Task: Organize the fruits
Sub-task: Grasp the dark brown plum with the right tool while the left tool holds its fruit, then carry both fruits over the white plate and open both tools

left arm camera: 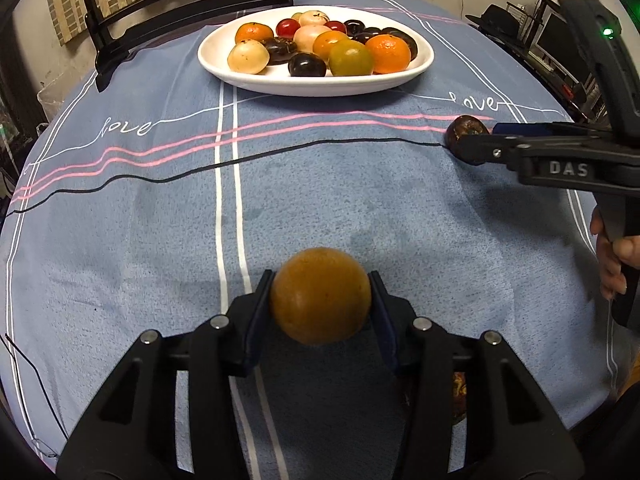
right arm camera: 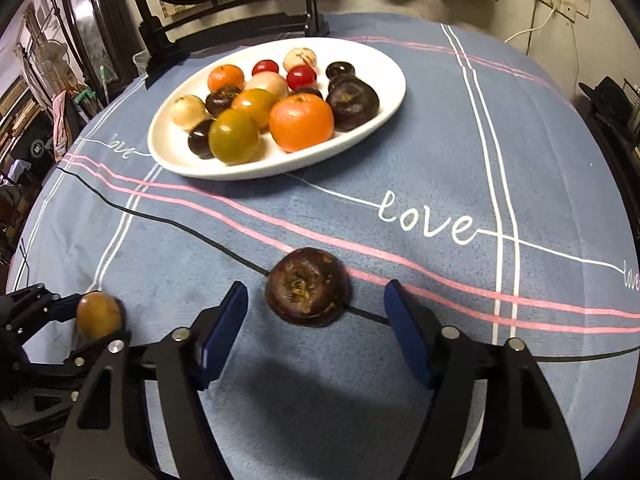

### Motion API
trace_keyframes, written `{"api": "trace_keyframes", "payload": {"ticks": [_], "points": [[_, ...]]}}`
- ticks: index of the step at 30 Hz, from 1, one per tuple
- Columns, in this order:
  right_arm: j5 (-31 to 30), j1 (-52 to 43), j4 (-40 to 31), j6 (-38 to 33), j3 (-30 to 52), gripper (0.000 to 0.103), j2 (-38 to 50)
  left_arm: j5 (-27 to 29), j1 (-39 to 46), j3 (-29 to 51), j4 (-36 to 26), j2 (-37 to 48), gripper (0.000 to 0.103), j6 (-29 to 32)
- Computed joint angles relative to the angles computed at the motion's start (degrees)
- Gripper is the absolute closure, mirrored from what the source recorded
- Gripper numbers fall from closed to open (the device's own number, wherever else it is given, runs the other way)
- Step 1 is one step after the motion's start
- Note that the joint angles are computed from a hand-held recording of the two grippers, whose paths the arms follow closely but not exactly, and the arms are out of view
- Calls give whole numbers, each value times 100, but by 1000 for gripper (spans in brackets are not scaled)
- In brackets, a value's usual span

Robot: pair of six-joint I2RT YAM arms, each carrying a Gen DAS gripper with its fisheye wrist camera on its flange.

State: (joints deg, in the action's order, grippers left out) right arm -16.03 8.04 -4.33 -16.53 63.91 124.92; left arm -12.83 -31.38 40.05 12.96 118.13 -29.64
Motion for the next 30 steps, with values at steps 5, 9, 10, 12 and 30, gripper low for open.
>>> {"api": "trace_keyframes", "payload": {"ticks": [5, 9, 10, 12, 30], "points": [[145, 52, 212, -87, -67, 39, 85, -13, -5, 12, -2, 10, 55, 8], [156, 117, 320, -250, -152, 59, 41, -13, 1, 22, -19, 18, 55, 17], [152, 141, 322, -275, -167, 59, 26, -4, 9, 29, -29, 20, 55, 23], [123, 168, 340, -286, -235, 59, -39, 14, 26, 47, -52, 24, 55, 32], [-679, -516, 349, -888, -2487, 59, -2132, -316, -87, 84, -929, -556, 57, -310]]}}
